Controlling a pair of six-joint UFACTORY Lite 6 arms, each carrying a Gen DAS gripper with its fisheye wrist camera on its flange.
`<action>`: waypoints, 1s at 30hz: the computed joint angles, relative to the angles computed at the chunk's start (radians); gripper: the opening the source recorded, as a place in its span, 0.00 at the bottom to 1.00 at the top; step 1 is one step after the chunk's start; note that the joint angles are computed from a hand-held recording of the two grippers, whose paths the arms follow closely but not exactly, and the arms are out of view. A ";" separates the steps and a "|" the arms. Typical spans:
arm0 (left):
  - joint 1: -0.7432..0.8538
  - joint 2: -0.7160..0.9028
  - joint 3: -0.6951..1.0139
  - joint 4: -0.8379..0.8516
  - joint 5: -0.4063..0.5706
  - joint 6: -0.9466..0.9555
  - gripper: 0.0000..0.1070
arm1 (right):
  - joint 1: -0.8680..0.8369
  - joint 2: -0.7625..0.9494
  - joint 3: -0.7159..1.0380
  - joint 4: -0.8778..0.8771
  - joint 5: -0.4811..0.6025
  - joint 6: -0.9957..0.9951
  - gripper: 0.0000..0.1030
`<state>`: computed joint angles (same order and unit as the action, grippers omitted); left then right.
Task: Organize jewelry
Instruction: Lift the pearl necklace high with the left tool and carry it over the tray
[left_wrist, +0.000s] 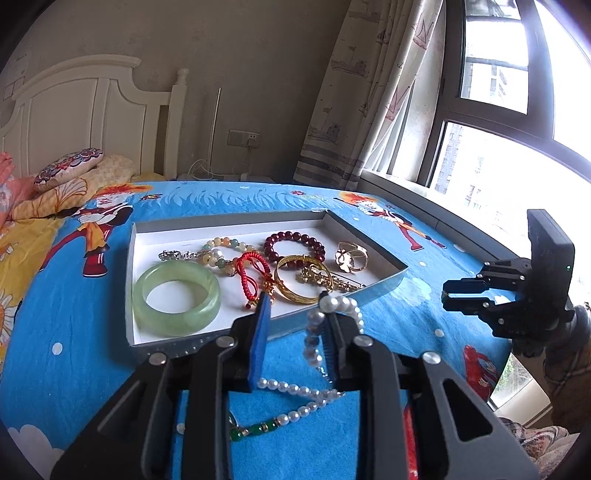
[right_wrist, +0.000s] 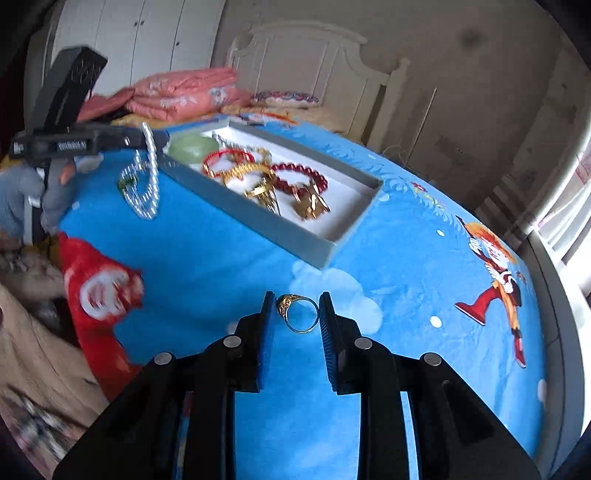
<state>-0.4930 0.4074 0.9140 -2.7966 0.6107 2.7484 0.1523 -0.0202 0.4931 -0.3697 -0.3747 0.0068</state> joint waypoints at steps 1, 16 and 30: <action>0.006 -0.011 -0.010 0.008 0.007 -0.011 0.10 | 0.024 -0.016 -0.009 0.009 -0.019 0.051 0.23; 0.177 -0.369 0.036 0.588 -0.234 -0.540 0.06 | 0.257 0.001 0.165 0.240 0.048 0.037 0.23; 0.197 -0.378 0.376 1.434 -0.253 -1.411 0.06 | 0.325 -0.012 0.373 0.681 0.177 -0.441 0.23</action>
<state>-0.2963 0.0295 1.2898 -1.3621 0.3574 1.3376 0.4774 -0.0323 0.8663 0.3115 -0.1975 -0.4344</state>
